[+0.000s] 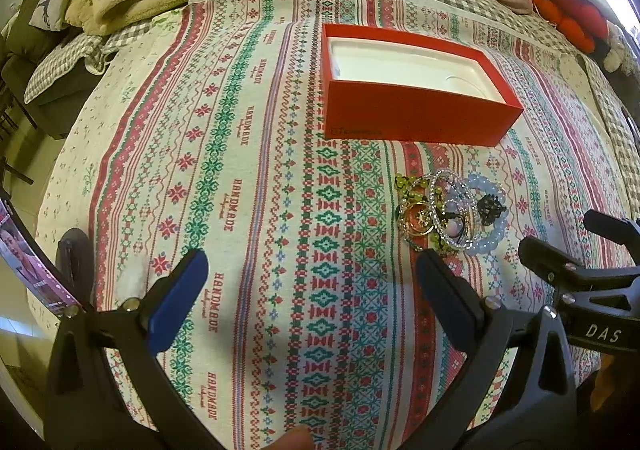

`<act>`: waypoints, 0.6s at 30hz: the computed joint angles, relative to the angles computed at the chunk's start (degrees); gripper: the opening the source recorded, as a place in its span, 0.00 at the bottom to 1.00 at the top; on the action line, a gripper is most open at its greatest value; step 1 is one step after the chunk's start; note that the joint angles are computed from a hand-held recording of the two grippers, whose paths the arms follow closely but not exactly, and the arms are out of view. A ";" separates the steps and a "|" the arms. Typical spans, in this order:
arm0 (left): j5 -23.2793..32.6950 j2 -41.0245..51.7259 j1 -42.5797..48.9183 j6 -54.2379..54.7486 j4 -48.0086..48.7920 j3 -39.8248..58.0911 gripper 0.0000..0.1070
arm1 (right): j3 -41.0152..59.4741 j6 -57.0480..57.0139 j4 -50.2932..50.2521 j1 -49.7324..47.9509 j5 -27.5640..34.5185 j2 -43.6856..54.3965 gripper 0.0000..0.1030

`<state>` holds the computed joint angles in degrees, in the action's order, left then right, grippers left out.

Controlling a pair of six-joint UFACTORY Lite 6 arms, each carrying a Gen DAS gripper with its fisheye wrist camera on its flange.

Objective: Organize jewelry

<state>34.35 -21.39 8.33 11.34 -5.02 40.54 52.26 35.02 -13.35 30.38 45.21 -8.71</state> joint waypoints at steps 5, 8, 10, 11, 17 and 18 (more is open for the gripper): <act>-0.12 -0.09 -0.02 0.12 0.23 -0.28 0.96 | 0.09 0.06 -0.05 0.00 0.03 0.06 1.00; -0.07 0.43 0.28 0.49 -0.36 -0.16 0.96 | 0.10 -0.06 0.05 -0.16 -0.26 0.02 1.00; -0.16 0.69 0.64 0.99 -1.05 -0.05 0.96 | 0.08 0.27 -0.35 -0.22 -0.36 -0.15 1.00; -0.06 1.08 1.10 2.34 -2.32 0.31 0.96 | 0.06 0.15 -0.43 -0.42 -0.43 -0.28 1.00; 1.63 4.70 4.75 13.66 -11.80 4.02 0.96 | 1.34 -0.78 -0.26 -2.14 -0.49 -0.67 1.00; 2.18 5.78 5.36 14.49 -12.67 4.96 0.96 | 1.61 -1.14 0.09 -2.35 -0.46 -0.68 1.00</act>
<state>36.53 -15.61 13.68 25.83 -17.69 45.50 53.87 33.88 -13.27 28.03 44.75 -9.38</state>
